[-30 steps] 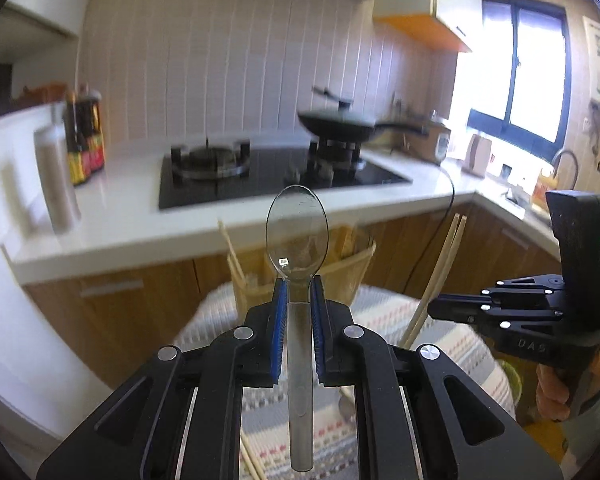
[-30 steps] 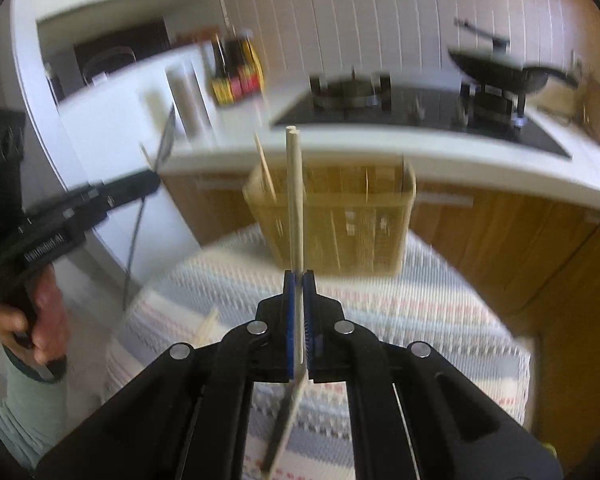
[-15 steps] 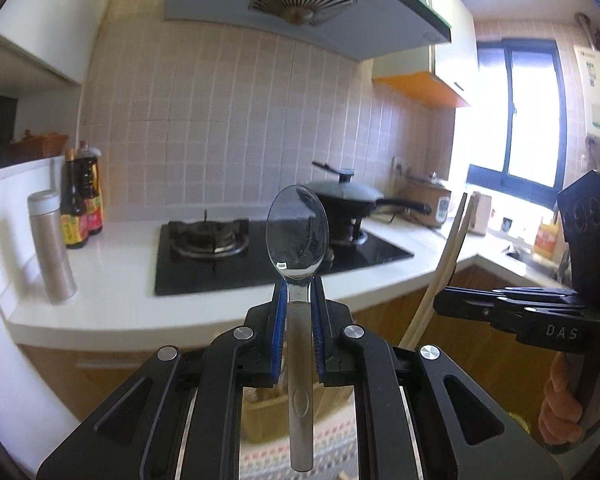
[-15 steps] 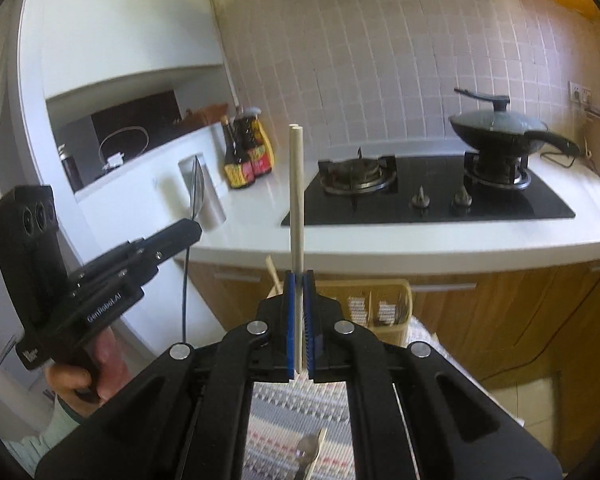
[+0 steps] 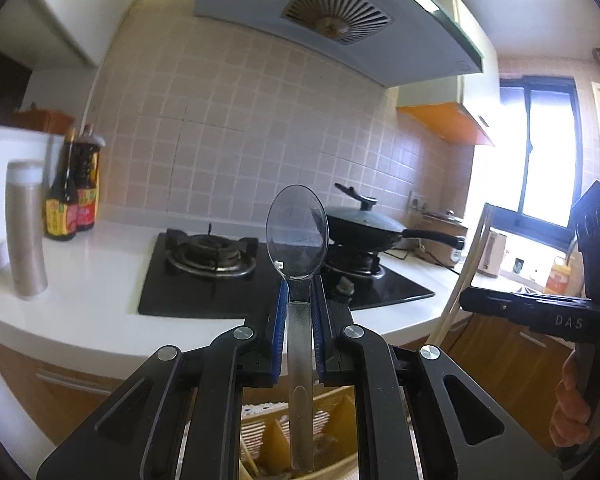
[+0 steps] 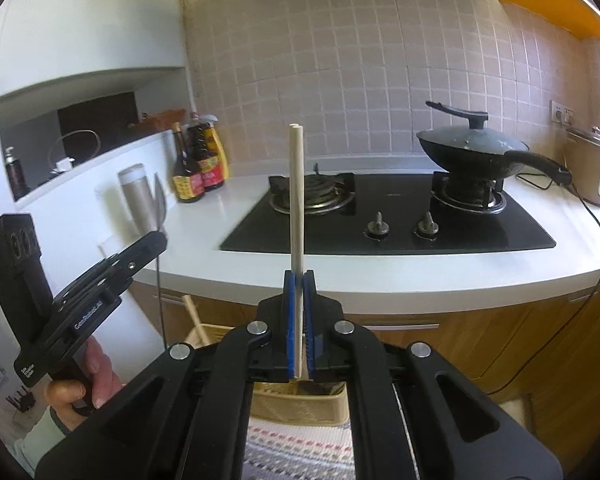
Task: Organize utensils
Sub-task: 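Lift the chopstick and clear spoon over the tan caddy and release both inside, then grasp a chopstick with the right tool while the left tool grasps another chopstick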
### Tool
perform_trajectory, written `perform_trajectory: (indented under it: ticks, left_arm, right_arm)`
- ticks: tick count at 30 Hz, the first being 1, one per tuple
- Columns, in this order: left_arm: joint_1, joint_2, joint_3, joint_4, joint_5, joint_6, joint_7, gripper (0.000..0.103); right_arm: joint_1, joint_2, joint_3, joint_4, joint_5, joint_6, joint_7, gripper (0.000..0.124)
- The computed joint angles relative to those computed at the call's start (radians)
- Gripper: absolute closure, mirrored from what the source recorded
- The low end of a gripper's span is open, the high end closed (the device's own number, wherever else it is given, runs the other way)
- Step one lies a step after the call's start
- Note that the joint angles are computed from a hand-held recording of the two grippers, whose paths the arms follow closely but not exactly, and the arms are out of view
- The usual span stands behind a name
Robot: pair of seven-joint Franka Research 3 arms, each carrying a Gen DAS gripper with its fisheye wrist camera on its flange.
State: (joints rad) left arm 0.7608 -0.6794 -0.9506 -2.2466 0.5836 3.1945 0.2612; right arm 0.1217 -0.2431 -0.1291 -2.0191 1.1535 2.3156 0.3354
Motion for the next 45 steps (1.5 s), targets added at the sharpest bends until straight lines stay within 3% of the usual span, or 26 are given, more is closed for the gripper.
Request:
perform_trajectory:
  ticks: [5, 10, 18, 22, 23, 25, 30, 36, 41, 42, 44, 45]
  left_arm:
    - [0.106, -0.056, -0.073, -0.018, -0.029, 0.048, -0.029, 0.093]
    - [0.169, -0.088, -0.122, -0.029, -0.067, 0.081, -0.019, 0.093]
    - [0.156, -0.071, -0.125, -0.062, -0.108, 0.107, 0.018, 0.091]
    - [0.095, -0.043, -0.080, -0.097, -0.131, 0.128, 0.043, 0.071]
    - [0.071, -0.039, -0.061, -0.109, -0.136, 0.130, 0.051, 0.068]
    - [0.024, -0.039, -0.025, -0.133, -0.151, 0.137, 0.064, 0.050]
    - [-0.141, -0.050, 0.099, -0.192, -0.169, 0.122, 0.122, 0.031]
    - [-0.330, -0.096, 0.232, -0.241, -0.177, 0.055, 0.154, 0.028]
    - [-0.444, -0.156, 0.314, -0.261, -0.154, -0.028, 0.156, 0.027]
    - [-0.463, -0.169, 0.327, -0.264, -0.148, -0.044, 0.155, 0.027]
    - [-0.504, -0.198, 0.354, -0.269, -0.134, -0.077, 0.154, 0.027]
    - [-0.520, -0.211, 0.364, -0.272, -0.127, -0.093, 0.152, 0.027]
  right_arm:
    - [0.007, 0.060, 0.026, 0.022, -0.007, 0.066, -0.011, 0.121]
    - [0.014, 0.092, 0.050, 0.022, -0.017, 0.128, -0.027, 0.121]
    - [0.011, 0.107, 0.057, 0.018, -0.050, 0.108, 0.000, 0.121]
    - [0.002, 0.085, 0.051, -0.005, -0.064, 0.082, 0.011, 0.119]
    - [-0.001, 0.078, 0.047, -0.011, -0.071, 0.069, 0.014, 0.115]
    - [-0.006, 0.066, 0.037, -0.021, -0.084, 0.031, 0.026, 0.103]
    - [-0.017, 0.011, 0.021, -0.077, -0.102, -0.004, 0.031, 0.099]
    - [-0.023, -0.095, 0.001, -0.165, -0.158, -0.048, 0.049, 0.099]
    - [-0.018, -0.179, -0.011, -0.226, -0.215, -0.062, 0.071, 0.097]
    - [-0.017, -0.196, -0.011, -0.239, -0.225, -0.061, 0.076, 0.095]
    - [-0.014, -0.237, -0.014, -0.270, -0.244, -0.055, 0.087, 0.074]
    - [-0.010, -0.250, -0.018, -0.280, -0.246, -0.052, 0.088, 0.069]
